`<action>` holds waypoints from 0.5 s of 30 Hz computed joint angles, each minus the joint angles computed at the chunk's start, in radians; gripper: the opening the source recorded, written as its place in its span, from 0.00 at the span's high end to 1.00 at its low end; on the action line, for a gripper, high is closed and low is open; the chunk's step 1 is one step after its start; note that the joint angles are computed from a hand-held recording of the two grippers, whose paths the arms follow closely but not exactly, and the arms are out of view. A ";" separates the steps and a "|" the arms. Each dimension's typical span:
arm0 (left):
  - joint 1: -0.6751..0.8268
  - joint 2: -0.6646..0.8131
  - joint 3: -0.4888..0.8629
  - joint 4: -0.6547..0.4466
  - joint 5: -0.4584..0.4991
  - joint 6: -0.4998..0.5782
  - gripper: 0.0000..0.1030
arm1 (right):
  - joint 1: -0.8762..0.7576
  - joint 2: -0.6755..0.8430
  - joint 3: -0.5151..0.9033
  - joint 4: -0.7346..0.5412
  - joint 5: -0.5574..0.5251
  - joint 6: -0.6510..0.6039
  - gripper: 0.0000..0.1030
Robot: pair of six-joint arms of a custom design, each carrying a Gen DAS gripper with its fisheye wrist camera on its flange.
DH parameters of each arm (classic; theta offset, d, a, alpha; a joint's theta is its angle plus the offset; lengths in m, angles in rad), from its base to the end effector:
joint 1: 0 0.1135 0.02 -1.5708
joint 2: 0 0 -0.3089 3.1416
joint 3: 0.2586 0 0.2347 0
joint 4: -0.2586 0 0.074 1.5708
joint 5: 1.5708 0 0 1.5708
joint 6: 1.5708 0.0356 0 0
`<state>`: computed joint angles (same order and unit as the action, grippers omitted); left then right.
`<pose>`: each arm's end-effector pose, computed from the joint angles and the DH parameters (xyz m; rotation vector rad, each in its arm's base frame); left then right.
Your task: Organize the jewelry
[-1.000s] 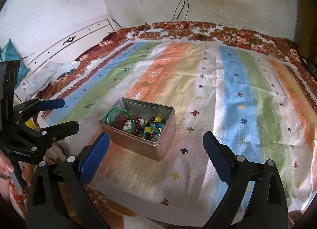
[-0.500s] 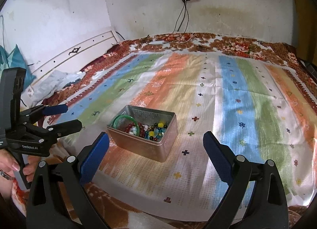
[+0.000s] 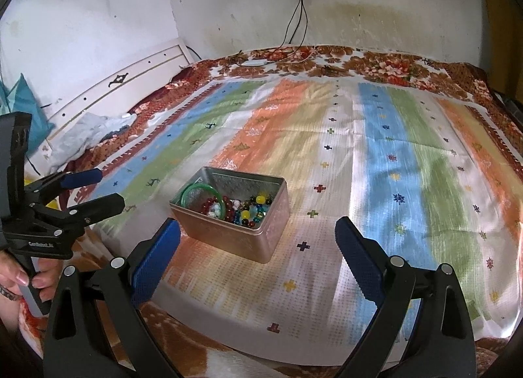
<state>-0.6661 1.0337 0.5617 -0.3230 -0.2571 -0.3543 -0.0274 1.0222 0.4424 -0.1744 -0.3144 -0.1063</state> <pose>0.1371 -0.0962 0.2518 0.2411 2.3293 -0.2028 0.1605 0.0066 0.2291 -0.2474 2.2843 0.2963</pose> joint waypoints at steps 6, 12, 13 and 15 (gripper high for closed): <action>-0.007 -0.013 -0.010 0.010 -0.024 -0.001 0.05 | 0.019 -0.002 -0.007 0.013 0.024 0.005 0.07; -0.052 -0.030 -0.013 0.007 -0.072 -0.012 0.05 | -0.002 -0.012 -0.012 0.014 0.008 -0.004 0.07; -0.060 -0.031 -0.012 0.004 -0.078 -0.016 0.05 | -0.002 -0.011 -0.012 0.012 0.008 -0.004 0.07; -0.066 -0.032 -0.011 0.003 -0.081 -0.015 0.05 | -0.002 -0.012 -0.011 0.009 0.011 -0.007 0.07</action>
